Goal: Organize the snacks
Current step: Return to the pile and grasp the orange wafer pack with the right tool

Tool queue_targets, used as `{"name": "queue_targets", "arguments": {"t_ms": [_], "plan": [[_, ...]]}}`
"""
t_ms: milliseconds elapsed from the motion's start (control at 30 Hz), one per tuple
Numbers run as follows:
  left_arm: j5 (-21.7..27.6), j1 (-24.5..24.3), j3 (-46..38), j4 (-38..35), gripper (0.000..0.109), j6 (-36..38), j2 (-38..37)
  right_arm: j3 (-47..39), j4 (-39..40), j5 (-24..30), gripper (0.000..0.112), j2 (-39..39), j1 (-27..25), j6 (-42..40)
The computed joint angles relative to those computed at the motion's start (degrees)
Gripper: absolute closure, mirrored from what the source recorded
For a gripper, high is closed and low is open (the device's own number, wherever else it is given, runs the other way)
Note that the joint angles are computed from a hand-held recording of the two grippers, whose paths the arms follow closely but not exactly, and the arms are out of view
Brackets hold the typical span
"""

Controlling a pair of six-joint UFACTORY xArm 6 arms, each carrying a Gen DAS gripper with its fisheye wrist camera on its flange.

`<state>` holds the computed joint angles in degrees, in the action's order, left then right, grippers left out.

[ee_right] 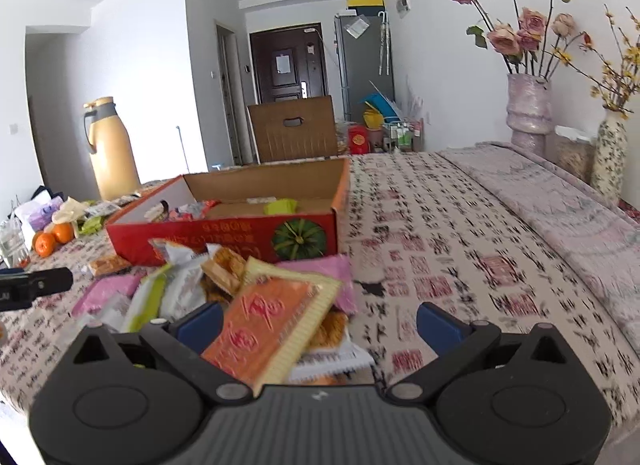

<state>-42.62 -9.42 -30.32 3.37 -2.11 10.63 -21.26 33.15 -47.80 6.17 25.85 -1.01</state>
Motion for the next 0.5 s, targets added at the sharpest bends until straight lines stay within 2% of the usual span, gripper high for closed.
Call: {"name": "queue_targets", "arguments": {"t_ms": [200,500], "plan": [[1.25,-0.30,-0.45,-0.12,0.006,0.02,0.72,1.12,0.50,0.49,0.009,0.88,0.03,0.92],[2.46,-0.15,-2.04,0.45,0.006,-0.39,2.19,-3.25,-4.00,3.40,0.009,3.62,-0.51,1.57]]}}
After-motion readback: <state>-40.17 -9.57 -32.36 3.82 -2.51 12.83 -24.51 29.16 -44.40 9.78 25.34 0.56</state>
